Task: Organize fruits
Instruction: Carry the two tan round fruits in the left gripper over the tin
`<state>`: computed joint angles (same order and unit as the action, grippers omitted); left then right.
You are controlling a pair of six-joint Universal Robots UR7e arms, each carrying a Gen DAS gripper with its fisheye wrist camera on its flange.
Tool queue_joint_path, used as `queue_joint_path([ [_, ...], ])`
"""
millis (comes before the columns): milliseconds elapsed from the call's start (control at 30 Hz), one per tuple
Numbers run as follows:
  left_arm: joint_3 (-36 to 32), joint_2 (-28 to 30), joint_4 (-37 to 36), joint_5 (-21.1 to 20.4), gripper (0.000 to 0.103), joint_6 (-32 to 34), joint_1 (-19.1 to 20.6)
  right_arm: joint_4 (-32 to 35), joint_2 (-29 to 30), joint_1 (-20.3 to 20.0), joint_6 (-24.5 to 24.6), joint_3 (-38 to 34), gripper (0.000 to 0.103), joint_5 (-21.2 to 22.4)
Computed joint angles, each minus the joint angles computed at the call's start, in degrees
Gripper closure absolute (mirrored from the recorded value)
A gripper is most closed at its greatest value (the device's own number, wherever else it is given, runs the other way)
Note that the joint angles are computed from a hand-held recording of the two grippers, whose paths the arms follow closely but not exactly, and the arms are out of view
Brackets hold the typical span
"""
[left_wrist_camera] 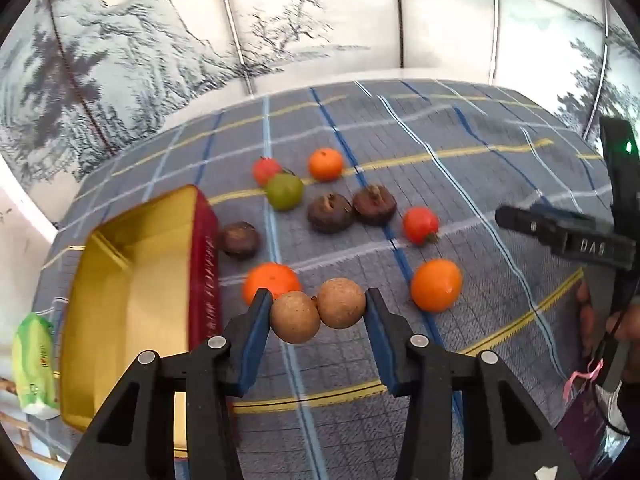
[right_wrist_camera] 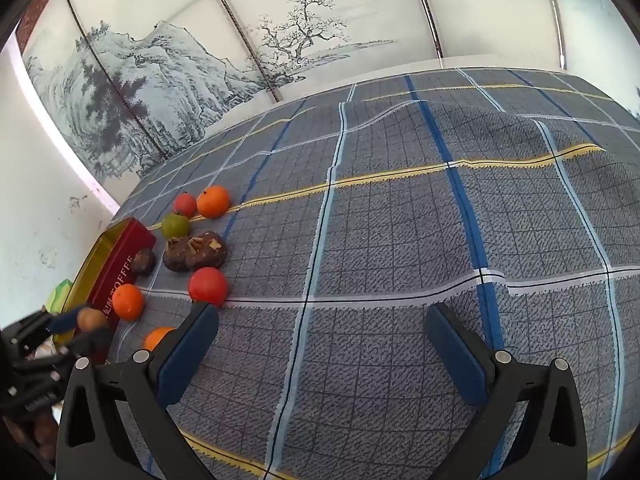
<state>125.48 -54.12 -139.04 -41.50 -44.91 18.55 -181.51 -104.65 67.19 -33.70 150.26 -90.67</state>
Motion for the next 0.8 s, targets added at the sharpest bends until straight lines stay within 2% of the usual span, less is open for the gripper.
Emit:
queue_joint_path([
  [200, -0.71, -2.10, 4.92, 2.36, 0.060, -2.80, -0.63, -0.33, 0.28, 0.10, -0.01, -0.02, 0.000, -0.25],
  [333, -1.37, -2.79, 9.31, 1.78, 0.060, -5.71, -0.69, -1.53, 0.96, 0.34, 0.07, 0.29, 0.000, -0.70],
  [400, -1.05, -4.14, 10.35, 4.00, 0.060, -5.55, -0.16, -1.39, 0.88, 0.42, 0.13, 0.24, 0.000, -0.77],
  [533, -1.45, -5.75, 13.93, 5.64, 0.060, -6.84, 1.14, -1.50, 0.96, 0.35, 0.09, 0.28, 0.000, -0.73],
  [700, -3.13, -7.12, 23.87, 10.19, 0.060, -10.57, 2.46, -1.48, 0.99, 0.49, 0.18, 0.24, 0.000, -0.86],
  [800, -3.86, -7.85, 25.52, 9.45, 0.060, -10.77, 4.71, -1.39, 0.94, 0.56, 0.24, 0.21, 0.000, -0.91],
])
